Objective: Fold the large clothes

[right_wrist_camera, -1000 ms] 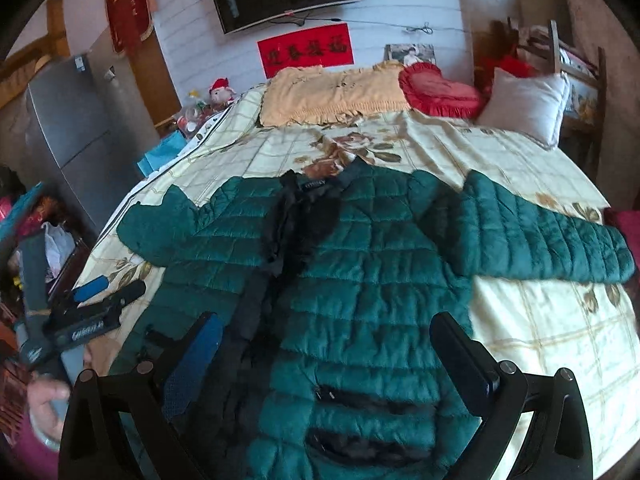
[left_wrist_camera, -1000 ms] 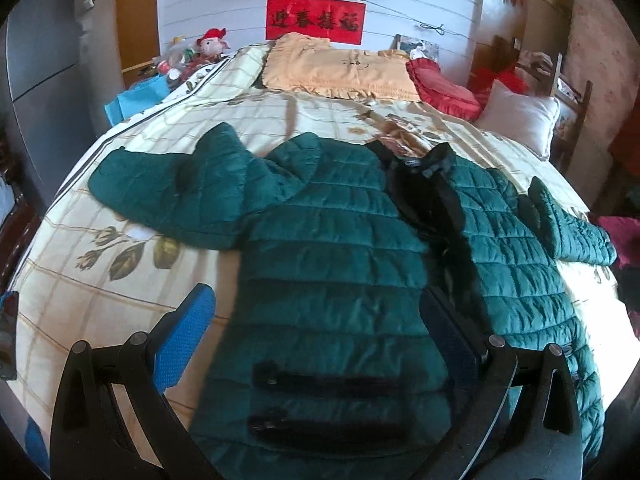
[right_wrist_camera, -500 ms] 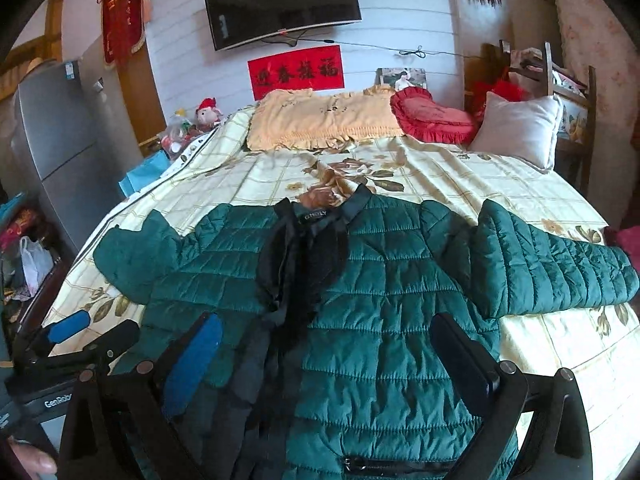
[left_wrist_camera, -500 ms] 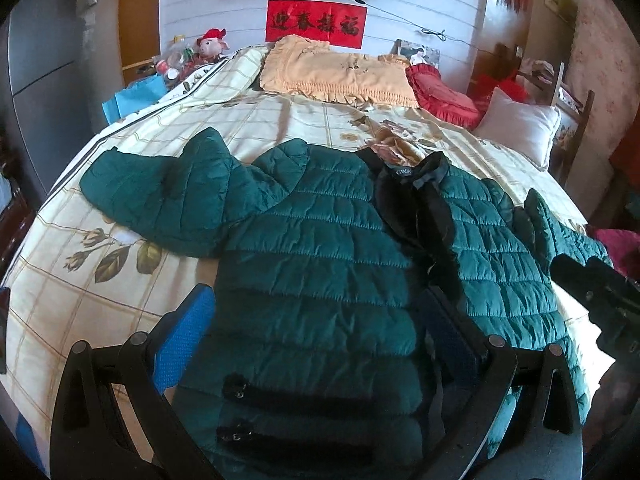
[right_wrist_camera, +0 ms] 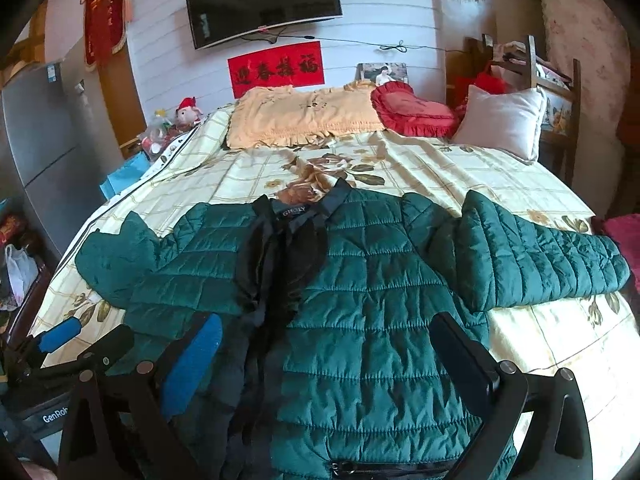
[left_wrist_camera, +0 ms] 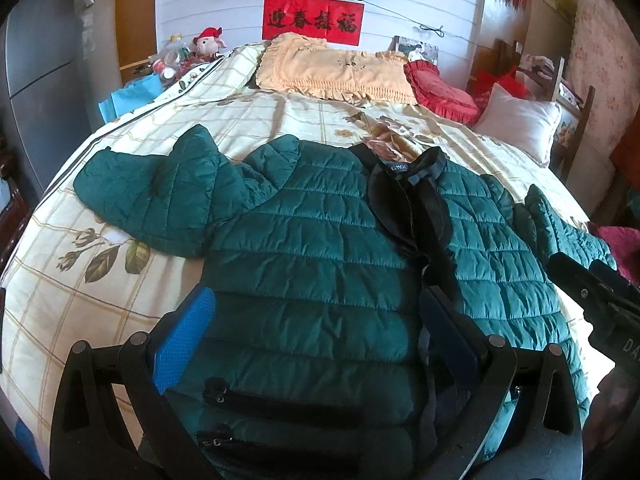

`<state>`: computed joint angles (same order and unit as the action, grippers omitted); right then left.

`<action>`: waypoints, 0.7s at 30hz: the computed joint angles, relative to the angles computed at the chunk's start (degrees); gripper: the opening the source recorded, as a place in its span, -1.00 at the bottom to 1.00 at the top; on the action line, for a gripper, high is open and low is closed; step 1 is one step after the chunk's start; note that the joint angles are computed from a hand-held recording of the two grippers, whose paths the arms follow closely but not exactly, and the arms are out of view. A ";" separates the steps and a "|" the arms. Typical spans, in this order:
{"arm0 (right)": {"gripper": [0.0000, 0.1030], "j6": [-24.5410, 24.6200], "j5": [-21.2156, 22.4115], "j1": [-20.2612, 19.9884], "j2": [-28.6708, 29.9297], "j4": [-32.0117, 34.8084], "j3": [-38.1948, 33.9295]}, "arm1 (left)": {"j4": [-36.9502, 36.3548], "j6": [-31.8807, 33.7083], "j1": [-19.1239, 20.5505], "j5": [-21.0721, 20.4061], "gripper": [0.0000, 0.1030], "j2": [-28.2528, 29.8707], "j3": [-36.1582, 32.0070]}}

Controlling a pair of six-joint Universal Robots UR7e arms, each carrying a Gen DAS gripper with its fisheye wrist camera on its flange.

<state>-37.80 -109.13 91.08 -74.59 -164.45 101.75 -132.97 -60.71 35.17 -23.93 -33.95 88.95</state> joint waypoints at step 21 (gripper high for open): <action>1.00 1.15 -3.04 -0.12 1.73 -1.47 -0.50 | -0.06 -1.07 0.81 -0.12 0.99 0.35 -0.08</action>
